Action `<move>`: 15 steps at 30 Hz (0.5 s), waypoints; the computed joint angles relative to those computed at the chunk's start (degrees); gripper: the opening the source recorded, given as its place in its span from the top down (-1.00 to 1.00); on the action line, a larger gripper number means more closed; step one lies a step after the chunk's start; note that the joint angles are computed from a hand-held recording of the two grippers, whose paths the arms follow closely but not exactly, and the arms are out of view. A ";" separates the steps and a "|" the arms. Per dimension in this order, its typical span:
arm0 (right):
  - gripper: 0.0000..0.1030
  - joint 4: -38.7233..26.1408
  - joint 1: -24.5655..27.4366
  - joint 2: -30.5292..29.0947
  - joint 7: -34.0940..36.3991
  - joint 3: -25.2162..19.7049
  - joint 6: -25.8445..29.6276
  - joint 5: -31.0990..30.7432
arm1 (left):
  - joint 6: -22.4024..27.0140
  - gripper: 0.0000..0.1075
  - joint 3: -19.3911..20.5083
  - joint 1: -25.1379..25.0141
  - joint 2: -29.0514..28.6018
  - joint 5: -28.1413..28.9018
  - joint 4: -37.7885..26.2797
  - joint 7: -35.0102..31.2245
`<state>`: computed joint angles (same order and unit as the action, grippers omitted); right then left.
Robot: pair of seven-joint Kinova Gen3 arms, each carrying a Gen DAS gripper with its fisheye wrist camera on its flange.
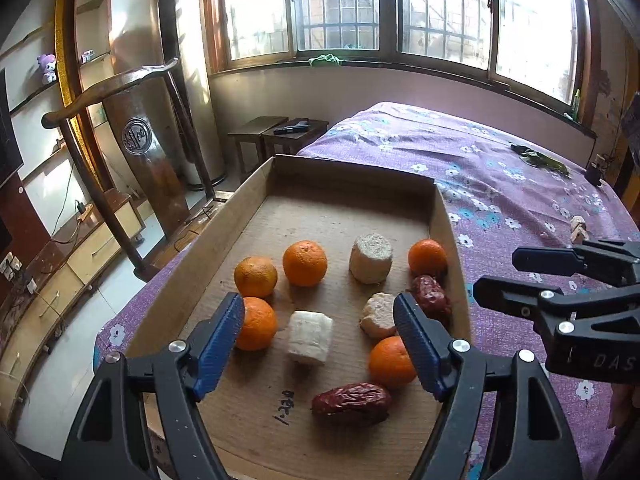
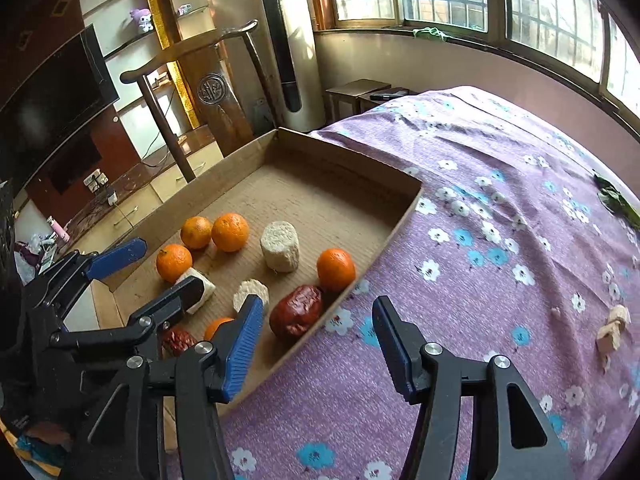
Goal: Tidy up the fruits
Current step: 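Open the left gripper to drop the bread chunk while the right gripper releases its slice, then grasp the last round bread slice with the right gripper while the left gripper returns to the cloth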
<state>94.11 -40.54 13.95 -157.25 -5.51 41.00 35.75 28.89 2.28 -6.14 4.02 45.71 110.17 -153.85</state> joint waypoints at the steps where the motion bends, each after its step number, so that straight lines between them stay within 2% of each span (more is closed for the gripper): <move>1: -0.21 1.29 -0.59 -0.84 -1.64 0.26 0.21 0.69 | 0.26 -0.44 0.19 0.17 -0.31 0.12 0.17 -0.17; 9: -0.21 11.94 0.16 -7.71 -15.19 -2.35 2.80 5.02 | 3.09 -0.47 0.91 3.77 -2.17 -0.18 1.29 0.31; 15: -0.21 20.92 3.70 -14.80 -24.85 -6.31 5.88 6.74 | 6.50 -0.48 2.25 7.59 -1.93 -1.64 0.51 2.25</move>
